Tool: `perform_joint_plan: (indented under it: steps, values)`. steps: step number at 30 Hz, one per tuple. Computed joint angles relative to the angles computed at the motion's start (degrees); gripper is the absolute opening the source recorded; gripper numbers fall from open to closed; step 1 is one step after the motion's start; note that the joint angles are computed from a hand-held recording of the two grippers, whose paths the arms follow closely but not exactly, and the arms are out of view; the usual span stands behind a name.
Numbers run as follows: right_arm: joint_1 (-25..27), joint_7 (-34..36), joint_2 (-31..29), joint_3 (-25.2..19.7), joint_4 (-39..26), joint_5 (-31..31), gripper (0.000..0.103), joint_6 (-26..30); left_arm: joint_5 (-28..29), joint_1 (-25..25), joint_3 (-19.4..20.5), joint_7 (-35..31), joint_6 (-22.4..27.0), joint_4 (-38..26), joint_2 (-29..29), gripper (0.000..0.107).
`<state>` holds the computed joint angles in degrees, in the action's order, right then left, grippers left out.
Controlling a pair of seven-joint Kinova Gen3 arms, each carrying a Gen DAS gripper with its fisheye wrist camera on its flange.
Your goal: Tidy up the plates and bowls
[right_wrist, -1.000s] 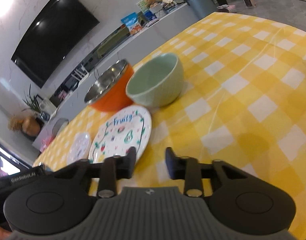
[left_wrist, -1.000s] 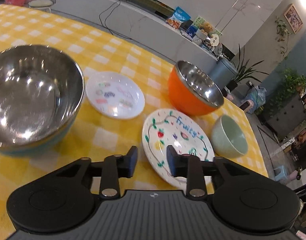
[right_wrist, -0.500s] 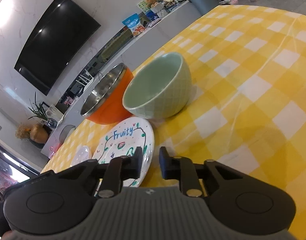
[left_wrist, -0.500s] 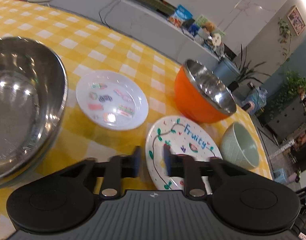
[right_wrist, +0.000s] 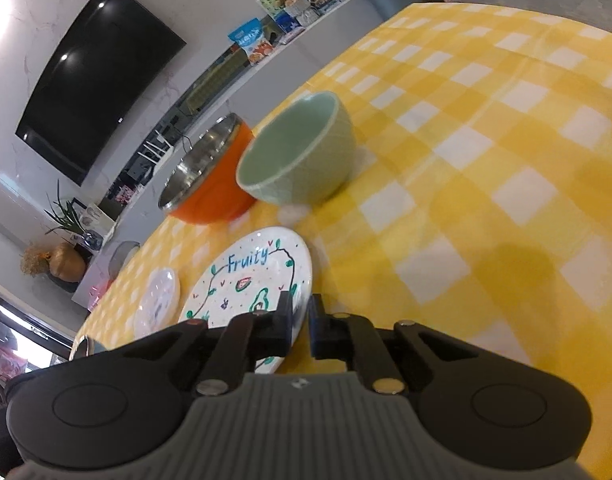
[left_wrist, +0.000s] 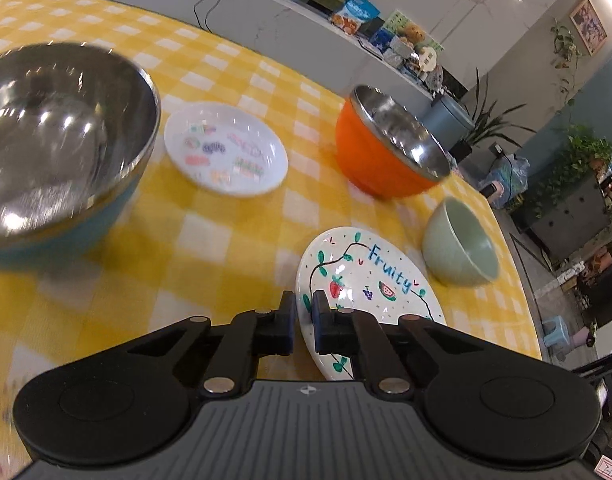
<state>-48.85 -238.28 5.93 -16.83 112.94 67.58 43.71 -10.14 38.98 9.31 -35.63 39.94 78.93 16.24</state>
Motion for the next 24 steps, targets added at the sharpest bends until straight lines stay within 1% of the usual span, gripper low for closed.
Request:
perform_joint_plan:
  steps: [3,5,7,8,9,10,11,12,13,14,15,17,19,22,23,24]
  values:
    - [-1.5,-0.5,-1.0,-1.4,1.0,-1.5,0.006,2.6,0.5,0.2,0.5,-0.1,0.2,1.0,-0.7,0.008]
    - [-2.2,-1.4,-1.3,-2.0,1.7,-0.8,0.006,3.5,-1.1,1.2,0.1,0.8,0.2,1.2,-0.8,0.009]
    - [-2.2,-0.2,-1.3,-2.3,1.5,-1.1,0.006,3.9,-1.9,1.5,0.1,0.9,0.4,1.1,-0.8,0.009]
    - [-2.2,0.5,-1.3,-2.4,1.4,-1.0,0.01,4.1,-2.4,1.7,0.0,1.1,0.1,1.4,-0.9,0.01]
    - [-2.4,0.8,-1.3,-2.5,1.4,-0.6,0.013,4.5,-3.5,2.2,-0.5,2.1,-0.4,1.7,-1.2,0.013]
    - [-2.8,0.9,-1.1,-2.7,1.4,0.1,0.015,5.2,-5.0,2.8,-1.0,3.3,-0.9,2.0,-1.3,0.023]
    - [-3.1,0.5,-1.0,-2.8,1.6,1.3,0.019,5.9,-7.0,3.7,-1.8,5.4,-1.6,2.7,-1.6,0.027]
    - [-3.4,-0.5,-0.9,-2.8,2.0,2.7,0.023,6.4,-8.6,4.5,-2.7,7.2,-2.5,3.4,-1.8,0.03]
    - [-3.5,-1.6,-0.9,-2.8,2.4,3.9,0.025,6.7,-9.2,4.3,-2.7,8.1,-3.1,3.8,-1.9,0.03]
    - [-3.4,-2.3,-0.8,-2.8,2.6,4.6,0.026,6.8,-8.9,3.2,-1.7,8.0,-3.6,4.0,-1.8,0.03]
    - [-3.3,-3.3,-0.8,-2.7,3.0,5.4,0.026,6.6,-7.7,2.4,-1.4,7.2,-4.1,4.1,-1.7,0.03]
    - [-2.8,-4.9,-0.6,-2.4,3.5,6.0,0.026,6.2,-7.1,1.9,-1.2,7.3,-4.5,4.2,-1.4,0.03]
    - [-2.3,-7.6,-0.7,-2.2,4.4,7.0,0.026,5.1,-8.7,2.7,-1.8,8.1,-5.6,4.8,-1.3,0.03]
    - [-1.8,-13.1,-0.7,-2.1,6.2,10.8,0.025,3.9,-9.0,2.7,-1.5,7.6,-6.8,5.3,-1.2,0.03]
    - [-1.6,-14.2,-0.6,-2.2,6.6,11.9,0.023,3.6,-8.1,2.1,-1.0,6.6,-7.7,5.7,-1.3,0.03]
    - [-1.4,-14.6,-0.5,-2.2,6.7,12.4,0.018,3.3,-7.6,1.8,-0.8,6.0,-8.4,6.0,-1.3,0.03]
